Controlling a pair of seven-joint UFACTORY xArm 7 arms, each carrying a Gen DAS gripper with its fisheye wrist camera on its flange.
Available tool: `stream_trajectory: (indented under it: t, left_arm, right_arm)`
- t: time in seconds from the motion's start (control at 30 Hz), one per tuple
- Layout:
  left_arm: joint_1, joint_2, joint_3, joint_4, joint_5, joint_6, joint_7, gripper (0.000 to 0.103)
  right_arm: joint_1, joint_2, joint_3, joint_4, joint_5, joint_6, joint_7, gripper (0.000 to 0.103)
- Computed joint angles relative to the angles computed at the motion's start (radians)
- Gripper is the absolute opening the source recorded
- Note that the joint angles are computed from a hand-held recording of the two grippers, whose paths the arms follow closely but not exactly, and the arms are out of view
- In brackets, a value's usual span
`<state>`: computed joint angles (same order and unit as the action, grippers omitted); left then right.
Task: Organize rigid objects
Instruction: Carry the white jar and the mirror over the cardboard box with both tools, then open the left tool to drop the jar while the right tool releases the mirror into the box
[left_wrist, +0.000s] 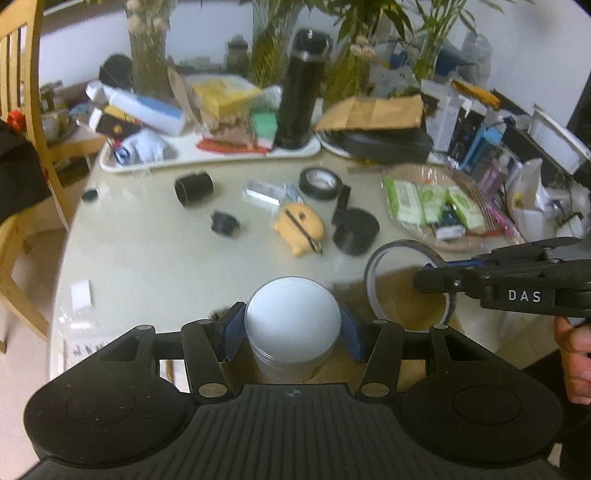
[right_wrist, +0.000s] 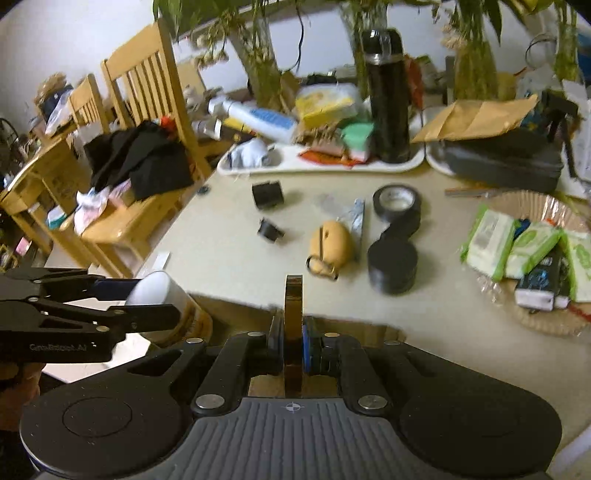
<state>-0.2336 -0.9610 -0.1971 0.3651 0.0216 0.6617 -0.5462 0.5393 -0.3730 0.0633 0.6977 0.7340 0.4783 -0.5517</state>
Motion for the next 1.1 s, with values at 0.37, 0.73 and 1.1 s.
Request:
stream_trajectory:
  t: [0.37, 0.73, 1.1]
  left_arm:
    - [0.026, 0.115, -0.041, 0.023, 0.036, 0.048, -0.062, 0.054]
    - [0.051, 0.056, -0.089, -0.009, 0.143, -0.055, -0.148, 0.066]
    - [0.074, -0.097, -0.166, -0.102, 0.244, -0.088, -0.195, 0.066]
  right_arm:
    - [-0.032, 0.088, -0.005, 0.036, 0.009, 0.097, 0.047, 0.012]
    - [-0.044, 0.089, 0.072, 0.017, -0.136, -0.017, 0.099, 0.084]
    - [0.029, -0.004, 0.043, -0.043, -0.127, -0.174, 0.078, 0.103]
